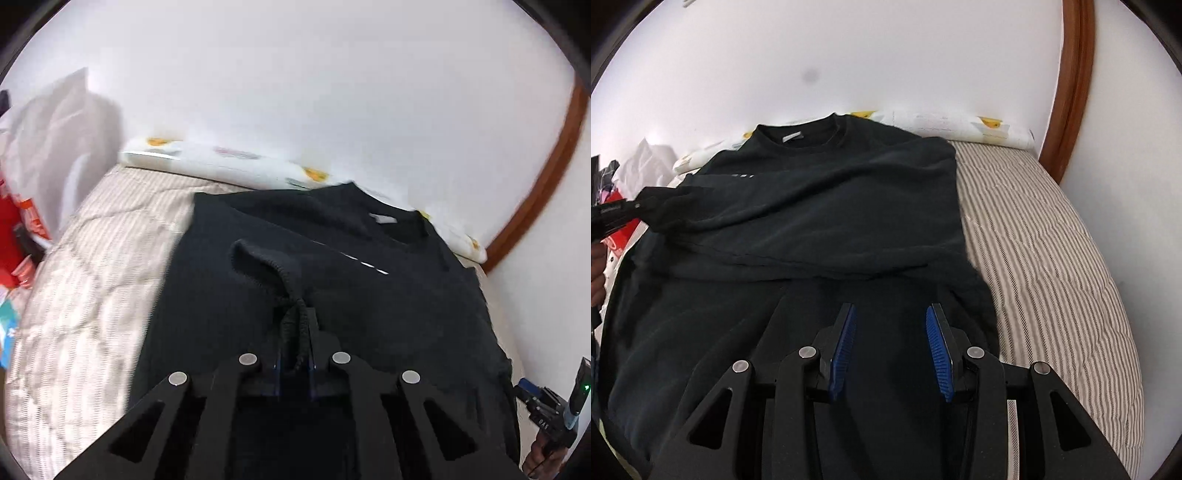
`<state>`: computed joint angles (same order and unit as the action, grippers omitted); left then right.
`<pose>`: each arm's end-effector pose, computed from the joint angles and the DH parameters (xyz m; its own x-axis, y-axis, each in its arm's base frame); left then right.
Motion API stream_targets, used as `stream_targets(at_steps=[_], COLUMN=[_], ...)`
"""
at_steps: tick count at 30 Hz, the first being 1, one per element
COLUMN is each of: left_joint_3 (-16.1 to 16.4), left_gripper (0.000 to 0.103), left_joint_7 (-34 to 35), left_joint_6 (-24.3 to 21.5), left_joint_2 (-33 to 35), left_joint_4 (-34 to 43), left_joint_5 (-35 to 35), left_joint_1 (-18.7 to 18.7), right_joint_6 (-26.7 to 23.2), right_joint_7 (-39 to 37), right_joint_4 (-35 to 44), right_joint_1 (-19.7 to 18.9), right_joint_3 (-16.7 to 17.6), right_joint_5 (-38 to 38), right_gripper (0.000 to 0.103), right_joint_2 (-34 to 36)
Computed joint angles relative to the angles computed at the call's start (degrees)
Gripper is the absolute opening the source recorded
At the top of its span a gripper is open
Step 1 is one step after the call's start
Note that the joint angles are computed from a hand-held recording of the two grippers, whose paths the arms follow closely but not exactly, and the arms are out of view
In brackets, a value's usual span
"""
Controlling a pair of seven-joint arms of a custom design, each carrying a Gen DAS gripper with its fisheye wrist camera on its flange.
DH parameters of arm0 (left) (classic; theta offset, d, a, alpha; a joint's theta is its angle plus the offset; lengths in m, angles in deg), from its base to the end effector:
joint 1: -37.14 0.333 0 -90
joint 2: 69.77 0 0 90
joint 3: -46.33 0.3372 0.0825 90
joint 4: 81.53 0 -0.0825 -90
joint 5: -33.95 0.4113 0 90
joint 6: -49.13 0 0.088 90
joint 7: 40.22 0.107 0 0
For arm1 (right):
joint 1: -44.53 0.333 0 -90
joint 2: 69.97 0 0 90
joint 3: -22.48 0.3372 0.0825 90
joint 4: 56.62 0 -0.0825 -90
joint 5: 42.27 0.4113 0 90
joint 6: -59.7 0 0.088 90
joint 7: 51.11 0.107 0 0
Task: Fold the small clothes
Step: 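Grasp the folded sleeve cuff on the sweatshirt with the left tool, then lay the held cuff flat across the body with the left tool, release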
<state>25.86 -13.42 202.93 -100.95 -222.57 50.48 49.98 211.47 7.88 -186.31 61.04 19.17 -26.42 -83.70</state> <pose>0.4489 -0.0906 0.5664 0.5367 -0.7792 0.3237 -0.4726 -0.5954 -0.6497 0.5275 0.1142 0.5377 0.5179 -0.8532 0.0623 -0.6597 -0.4447 -0.6058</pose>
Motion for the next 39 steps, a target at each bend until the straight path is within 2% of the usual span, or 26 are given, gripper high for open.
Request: stream_targets(at_steps=[3,6,8,12,14,16,17,22,25,27,29,31,33,37,39], left_joint_3=[1.3,3.6,3.4,2.2,2.0,1.9,1.4,-0.2,-2.1,-3.7,-3.9,-3.6,-3.3,-4.0,-4.9], left_gripper=[0.010,0.010,0.011,0.015,0.017,0.018,0.023,0.023,0.023,0.023,0.023,0.023,0.023,0.023,0.033], left_joint_7=[1.1,3.2,3.4,3.7,3.9,3.9,3.7,2.3,0.3,-0.9,-1.7,-2.1,-2.5,-2.1,-3.4], left_joint_6=[-2.4,-2.3,-2.0,-3.9,-5.3,-5.7,-7.0,-11.4,-13.2,-17.4,-19.9,-21.5,-22.0,-26.4,-28.0], left_joint_2=[-1.9,-2.2,-2.5,-2.7,-2.4,-2.6,-2.8,-3.6,-6.2,-7.9,-9.2,-10.7,-13.5,-15.6,-17.0], left_joint_4=[-1.9,-4.0,-4.9,-4.7,-4.0,-4.0,-3.6,-2.1,-2.5,-1.9,-1.9,-2.3,-3.9,-4.3,-5.0], left_joint_5=[-1.4,-4.6,-5.4,-5.1,-5.0,-4.5,-4.2,-1.5,1.5,2.9,2.9,2.3,1.1,-1.2,-2.2], left_joint_1=[-0.9,-3.1,-3.0,-2.2,-2.3,-2.4,-2.3,-2.5,-2.7,-3.1,-4.8,-6.7,-9.0,-12.2,-13.4], right_joint_6=[3.4,7.2,10.0,9.6,7.6,6.8,7.3,6.6,8.0,9.9,10.0,7.7,7.2,6.0,5.4], right_joint_7=[0.7,1.8,7.8,15.6,21.7,21.5,21.2,21.0,17.6,18.9,18.4,15.5,14.4,12.9,12.9], right_joint_4=[1.1,2.3,3.5,6.6,7.8,8.3,7.8,5.5,2.1,-0.8,-3.5,-5.2,-8.0,-14.2,-16.5], right_joint_1=[-0.3,-0.6,-2.6,-4.7,-5.6,-5.6,-5.7,-5.7,-4.8,-5.4,-4.6,-2.6,-2.1,-1.1,-1.5], right_joint_3=[0.4,0.9,2.7,3.8,4.4,4.4,4.3,4.2,3.3,3.6,2.6,0.7,0.0,-1.7,-1.7], right_joint_5=[-0.9,-1.7,-7.5,-16.0,-22.5,-21.6,-20.8,-20.8,-18.8,-21.6,-21.3,-18.4,-17.5,-16.6,-17.3], right_gripper=[0.039,0.042,0.043,0.043,0.043,0.043,0.043,0.043,0.043,0.043,0.043,0.043,0.043,0.044,0.047], right_joint_2=[1.6,3.5,6.0,10.5,12.0,12.5,12.2,8.9,5.3,2.5,-0.5,-3.3,-6.8,-14.4,-17.1])
